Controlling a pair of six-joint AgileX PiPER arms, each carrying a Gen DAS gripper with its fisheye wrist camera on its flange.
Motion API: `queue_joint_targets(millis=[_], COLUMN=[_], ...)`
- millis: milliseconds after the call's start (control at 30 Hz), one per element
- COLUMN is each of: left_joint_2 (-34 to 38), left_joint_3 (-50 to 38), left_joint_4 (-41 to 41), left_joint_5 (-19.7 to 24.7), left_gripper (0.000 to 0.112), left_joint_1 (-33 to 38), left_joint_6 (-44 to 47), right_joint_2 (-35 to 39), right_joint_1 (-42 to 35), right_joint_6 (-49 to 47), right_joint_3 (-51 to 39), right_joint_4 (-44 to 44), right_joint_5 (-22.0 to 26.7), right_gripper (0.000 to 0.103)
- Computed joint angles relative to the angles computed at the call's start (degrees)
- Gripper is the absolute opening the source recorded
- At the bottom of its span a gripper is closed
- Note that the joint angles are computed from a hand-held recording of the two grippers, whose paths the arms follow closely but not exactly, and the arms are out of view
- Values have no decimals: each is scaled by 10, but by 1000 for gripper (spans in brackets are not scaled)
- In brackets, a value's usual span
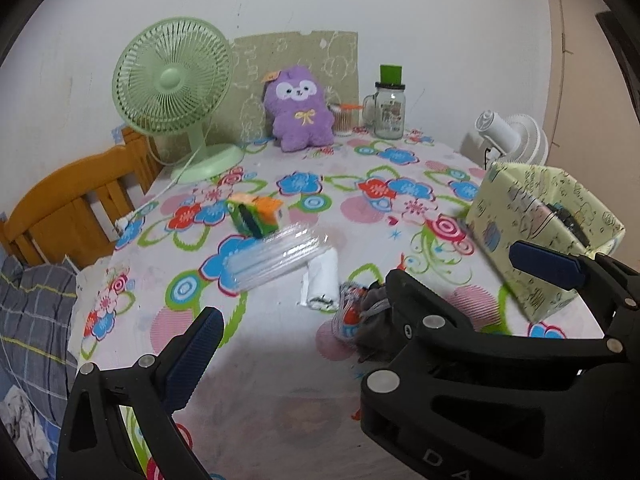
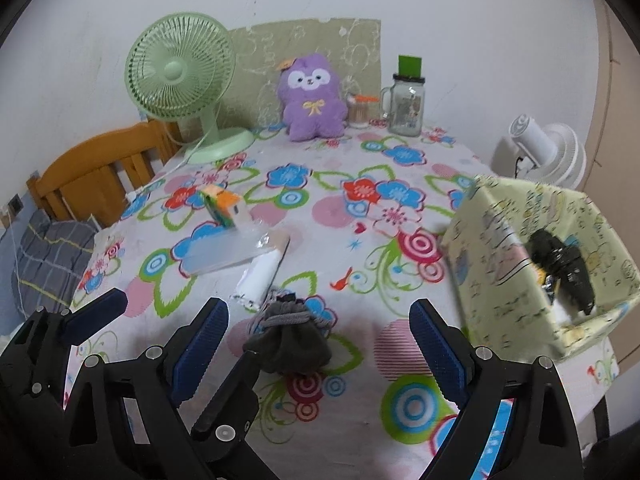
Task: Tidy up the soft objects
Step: 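Withdraw both tools from the box back over the table items, then grasp the grey drawstring bag with the right tool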
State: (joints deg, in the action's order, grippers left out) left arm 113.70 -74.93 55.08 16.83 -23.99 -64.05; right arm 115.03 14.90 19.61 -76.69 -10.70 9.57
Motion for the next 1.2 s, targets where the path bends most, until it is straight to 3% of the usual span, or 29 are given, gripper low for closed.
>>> queue_joint_targets(millis=[167, 433, 867, 1033, 1167, 1200], left_joint_2=[14, 37, 70, 80, 87, 88], left_joint_3=[2, -4, -30, -40, -48, -49], left_joint_4=[-26, -95, -201, -231, -265, -270], left_joint_5=[-18, -32, -18, -8, 0, 0], left_gripper=[102, 102, 102, 101, 101, 101], left_joint_1=[14, 29, 43, 44, 44, 44], left_joint_6=[25, 85, 181, 205, 240, 246], right_joint_2=[23, 56, 111, 122, 124, 122], right_joint_1=[2, 8, 7, 5, 1, 2], right_joint_6=[-52, -45, -124, -156, -185, -182], right_joint_3=[-15, -44, -111, -123, -119, -114], right_joint_4=[57, 41, 140, 168, 199, 195], right_joint_5=[6, 29, 96, 111, 107, 100], right_gripper=[94, 94, 94, 80, 76, 69])
